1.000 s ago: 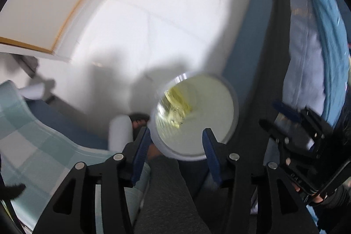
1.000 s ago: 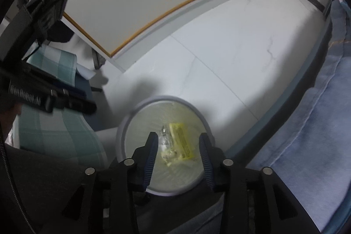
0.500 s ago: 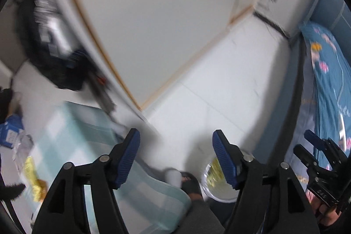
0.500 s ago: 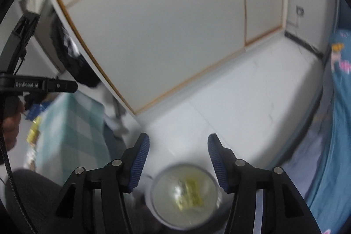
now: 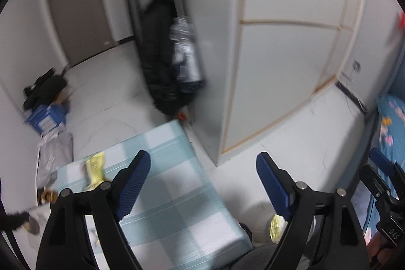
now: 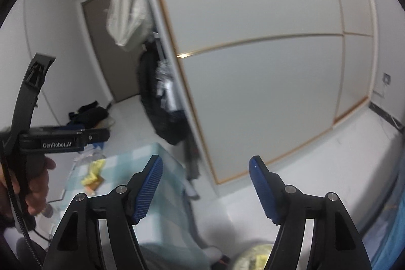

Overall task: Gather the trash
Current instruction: 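Swing both tools back over the table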

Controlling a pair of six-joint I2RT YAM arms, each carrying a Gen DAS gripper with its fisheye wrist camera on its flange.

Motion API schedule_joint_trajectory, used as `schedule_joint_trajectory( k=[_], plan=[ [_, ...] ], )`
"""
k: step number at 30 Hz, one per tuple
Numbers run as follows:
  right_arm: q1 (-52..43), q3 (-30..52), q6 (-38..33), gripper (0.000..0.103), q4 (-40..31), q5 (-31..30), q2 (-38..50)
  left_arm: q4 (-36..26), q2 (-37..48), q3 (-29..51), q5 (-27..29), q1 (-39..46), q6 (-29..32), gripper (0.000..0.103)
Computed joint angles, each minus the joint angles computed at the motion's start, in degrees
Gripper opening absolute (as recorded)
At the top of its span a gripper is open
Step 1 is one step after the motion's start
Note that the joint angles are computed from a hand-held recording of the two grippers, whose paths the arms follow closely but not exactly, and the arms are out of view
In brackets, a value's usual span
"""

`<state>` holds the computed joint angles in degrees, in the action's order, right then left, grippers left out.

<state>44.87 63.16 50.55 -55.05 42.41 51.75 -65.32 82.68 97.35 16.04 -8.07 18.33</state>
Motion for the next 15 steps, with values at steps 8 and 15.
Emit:
schedule_joint_trajectory(
  k=[8,15],
  plan=[
    [6.03,8.66,-4.67,0.076,7.23,2.02,12.31,2.51,0.14,0.89,7.29,16.20,-1.03,0.091],
    [8.04,15.41,-10.65,0.085,14.10,1.17,22.18,10.11,-0.58,-3.10,11.84,26.70,-1.42,0.101]
  ],
)
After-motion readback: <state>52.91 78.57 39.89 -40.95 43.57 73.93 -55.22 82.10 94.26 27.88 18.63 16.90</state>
